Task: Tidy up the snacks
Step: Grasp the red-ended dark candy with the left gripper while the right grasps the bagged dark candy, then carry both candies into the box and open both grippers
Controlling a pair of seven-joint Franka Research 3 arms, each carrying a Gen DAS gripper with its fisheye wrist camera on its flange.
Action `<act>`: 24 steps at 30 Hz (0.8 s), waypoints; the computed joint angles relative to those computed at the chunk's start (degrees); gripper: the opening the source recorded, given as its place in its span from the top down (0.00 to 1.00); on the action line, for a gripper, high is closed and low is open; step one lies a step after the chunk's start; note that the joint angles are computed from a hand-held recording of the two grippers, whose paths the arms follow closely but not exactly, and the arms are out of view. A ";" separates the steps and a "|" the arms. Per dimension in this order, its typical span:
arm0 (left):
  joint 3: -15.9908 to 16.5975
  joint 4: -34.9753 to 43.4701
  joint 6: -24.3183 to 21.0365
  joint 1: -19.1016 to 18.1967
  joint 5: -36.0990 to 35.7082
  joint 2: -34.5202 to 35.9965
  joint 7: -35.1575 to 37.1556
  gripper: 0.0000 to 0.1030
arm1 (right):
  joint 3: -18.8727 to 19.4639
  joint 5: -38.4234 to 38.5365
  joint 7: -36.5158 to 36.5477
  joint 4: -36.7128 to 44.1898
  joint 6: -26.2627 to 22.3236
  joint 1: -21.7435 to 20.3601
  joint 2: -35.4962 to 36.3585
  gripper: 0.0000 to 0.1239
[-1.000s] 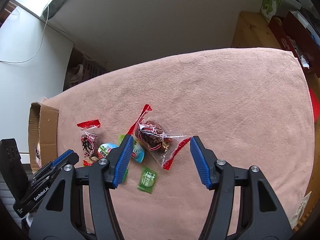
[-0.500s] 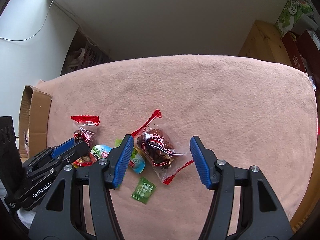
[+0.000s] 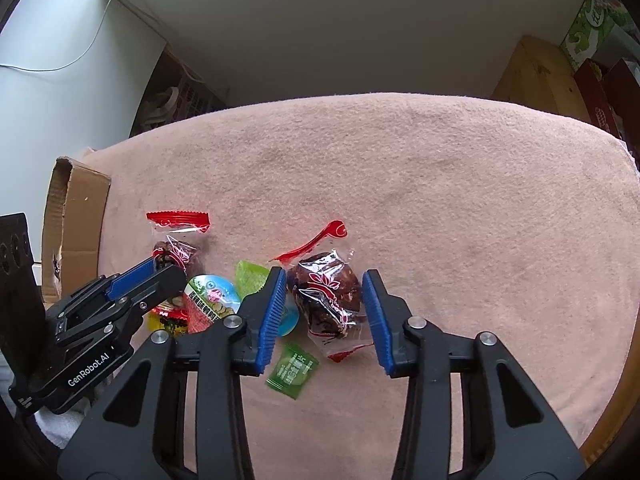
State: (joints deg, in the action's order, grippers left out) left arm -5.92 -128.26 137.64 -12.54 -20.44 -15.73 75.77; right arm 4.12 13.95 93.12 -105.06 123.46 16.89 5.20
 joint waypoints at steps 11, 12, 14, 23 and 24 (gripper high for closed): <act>0.60 -1.90 0.88 0.04 0.57 -2.35 -0.57 0.73 | -0.75 4.40 -1.35 -4.57 1.54 -1.71 -4.42 0.70; 0.74 -2.08 0.88 0.03 0.55 -2.69 -0.48 0.73 | -0.76 4.52 -1.54 -4.98 1.74 -1.80 -4.86 0.70; 0.79 -2.39 0.88 0.08 0.92 -3.26 -0.70 0.73 | -0.79 4.86 -1.69 -5.66 2.03 -1.95 -5.57 0.71; 1.44 -4.58 0.99 0.24 3.05 -6.99 -2.21 0.73 | -1.11 7.25 -2.52 -8.00 3.27 -2.67 -9.41 0.71; 1.60 -4.80 1.03 0.25 3.15 -7.39 -2.42 0.73 | -1.07 7.32 -2.56 -8.09 3.49 -2.67 -9.82 0.71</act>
State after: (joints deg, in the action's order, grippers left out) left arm -4.32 -133.06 138.67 -12.29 -17.29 -23.13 73.35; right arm 3.04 21.28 90.55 -113.15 126.95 14.22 -4.62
